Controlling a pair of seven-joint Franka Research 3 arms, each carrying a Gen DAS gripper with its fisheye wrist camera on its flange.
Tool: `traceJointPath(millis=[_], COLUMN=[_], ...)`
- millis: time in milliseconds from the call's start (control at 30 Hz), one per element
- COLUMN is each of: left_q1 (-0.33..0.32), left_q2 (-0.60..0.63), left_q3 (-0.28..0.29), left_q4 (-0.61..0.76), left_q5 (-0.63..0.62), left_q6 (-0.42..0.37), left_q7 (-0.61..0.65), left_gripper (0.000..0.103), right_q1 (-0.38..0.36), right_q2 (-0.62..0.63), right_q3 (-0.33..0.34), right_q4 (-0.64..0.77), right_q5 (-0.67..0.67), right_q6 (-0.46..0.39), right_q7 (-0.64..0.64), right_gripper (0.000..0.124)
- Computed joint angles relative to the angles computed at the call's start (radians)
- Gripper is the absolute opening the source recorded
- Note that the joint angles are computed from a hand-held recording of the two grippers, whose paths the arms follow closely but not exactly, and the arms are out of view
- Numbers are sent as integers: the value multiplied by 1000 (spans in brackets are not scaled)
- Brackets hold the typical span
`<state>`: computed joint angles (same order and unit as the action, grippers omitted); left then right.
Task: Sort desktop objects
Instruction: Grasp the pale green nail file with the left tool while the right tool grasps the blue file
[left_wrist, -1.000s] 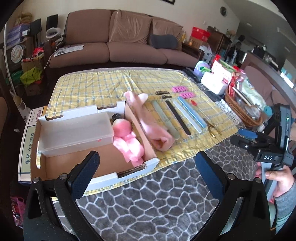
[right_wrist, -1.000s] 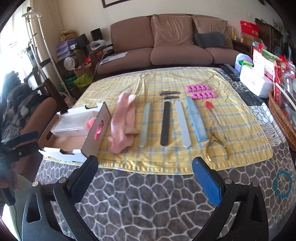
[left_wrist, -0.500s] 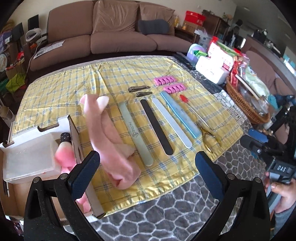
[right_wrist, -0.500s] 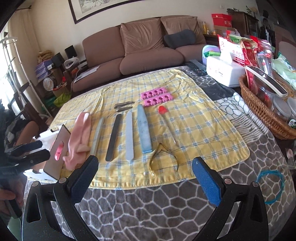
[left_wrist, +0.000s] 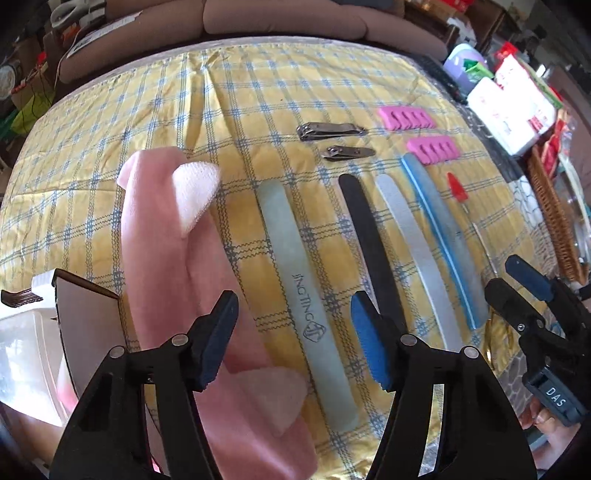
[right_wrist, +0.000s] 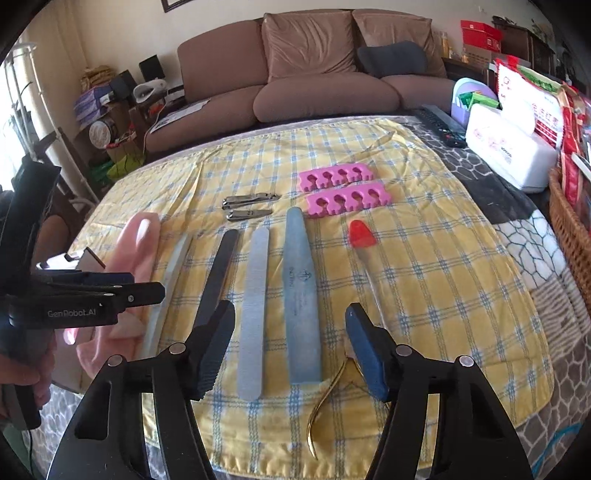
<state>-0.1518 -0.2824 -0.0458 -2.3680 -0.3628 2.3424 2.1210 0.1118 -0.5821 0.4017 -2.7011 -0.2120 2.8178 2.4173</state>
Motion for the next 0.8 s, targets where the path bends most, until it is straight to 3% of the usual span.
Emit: traceJointPath(millis=[100,333,400,467,533,600,667,800], left_q1=[-1,-9,-9,-10,-13,-14,-16,-23], left_q2=[26,46,57,56,54,47,41,51], left_q3=[-5,-27,-33,-37,-40,-42,-43,-12], left_q4=[5,18,28,24,17,3,-10,11], left_q5=[-3,27,35,42,50,63,78,16], left_q6=[21,45,47,57,72,100,135,92], left_q7=[4,5,-11,-15,-17,-17,-20,5], left_gripper=[60,63,65,64,64,56,26,22], right_q1=[7,3,15,20,22,17,15,12], right_q2=[52,121,137,150,168,180,190,194], right_q3=[-21,-42,-53,-57,-60,-54,-49,-40], right_q4=[10,43,56,65,75,84,96,110], right_q5=[4,-13,-9,-15,-25,-54,-83,-158], right_q6=[24,20,5,-10,-19,-25,-40,-68], right_q7=[-28,-46,-55,-59,-57,-51,-41,-13], right_gripper=[56,56,52,41,40,40,40,27])
